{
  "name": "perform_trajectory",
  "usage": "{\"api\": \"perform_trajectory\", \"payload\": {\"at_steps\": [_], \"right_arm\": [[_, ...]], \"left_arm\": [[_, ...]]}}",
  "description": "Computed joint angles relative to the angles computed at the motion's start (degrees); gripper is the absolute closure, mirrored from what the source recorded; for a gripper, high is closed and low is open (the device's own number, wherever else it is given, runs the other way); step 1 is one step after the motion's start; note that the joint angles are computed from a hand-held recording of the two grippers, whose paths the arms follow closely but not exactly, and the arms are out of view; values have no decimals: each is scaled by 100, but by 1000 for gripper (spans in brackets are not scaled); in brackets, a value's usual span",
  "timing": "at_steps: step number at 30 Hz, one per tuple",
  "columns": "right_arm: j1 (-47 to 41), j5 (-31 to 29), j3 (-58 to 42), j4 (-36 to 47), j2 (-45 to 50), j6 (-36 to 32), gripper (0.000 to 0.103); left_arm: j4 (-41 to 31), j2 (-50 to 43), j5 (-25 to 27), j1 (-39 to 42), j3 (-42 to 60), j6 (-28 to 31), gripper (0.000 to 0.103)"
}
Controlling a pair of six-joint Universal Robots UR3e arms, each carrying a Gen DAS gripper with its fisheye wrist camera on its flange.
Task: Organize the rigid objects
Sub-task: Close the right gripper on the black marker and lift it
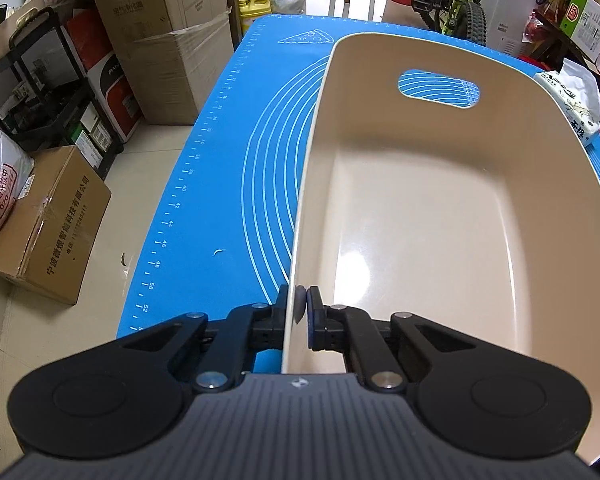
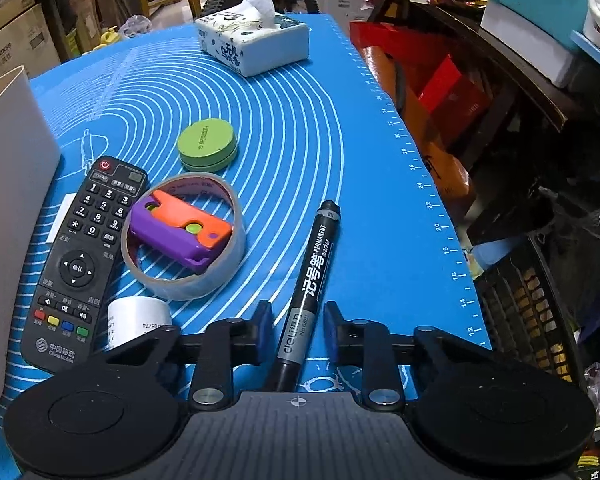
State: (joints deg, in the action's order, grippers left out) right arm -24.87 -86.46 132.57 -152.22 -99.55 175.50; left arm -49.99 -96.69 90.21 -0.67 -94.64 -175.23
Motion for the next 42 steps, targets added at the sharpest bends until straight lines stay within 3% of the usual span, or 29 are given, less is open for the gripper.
{"api": "perform_trajectory", "payload": {"at_steps": [5, 11, 18, 25, 32, 42], "right_arm": [[-262, 228, 61, 57, -98, 141, 78], [-371, 384, 126, 110, -201, 308, 79], [-142, 166, 120, -25, -511, 414, 79], [-170, 467, -16, 385, -1107, 491, 79], [416, 492, -716, 425, -1095, 819, 79], [1775, 253, -2266, 173, 122, 1376, 79]], "left_arm": [[-16, -12, -17, 6, 17, 5, 94], [-59, -44, -19, 7, 24, 23, 94], [-107, -65, -56, 22, 74, -19, 95], [-114, -46, -72, 38, 53, -18, 95], [-101, -44, -31, 7, 43, -51, 95], [-142, 12, -136, 82, 25, -16, 96]]}}
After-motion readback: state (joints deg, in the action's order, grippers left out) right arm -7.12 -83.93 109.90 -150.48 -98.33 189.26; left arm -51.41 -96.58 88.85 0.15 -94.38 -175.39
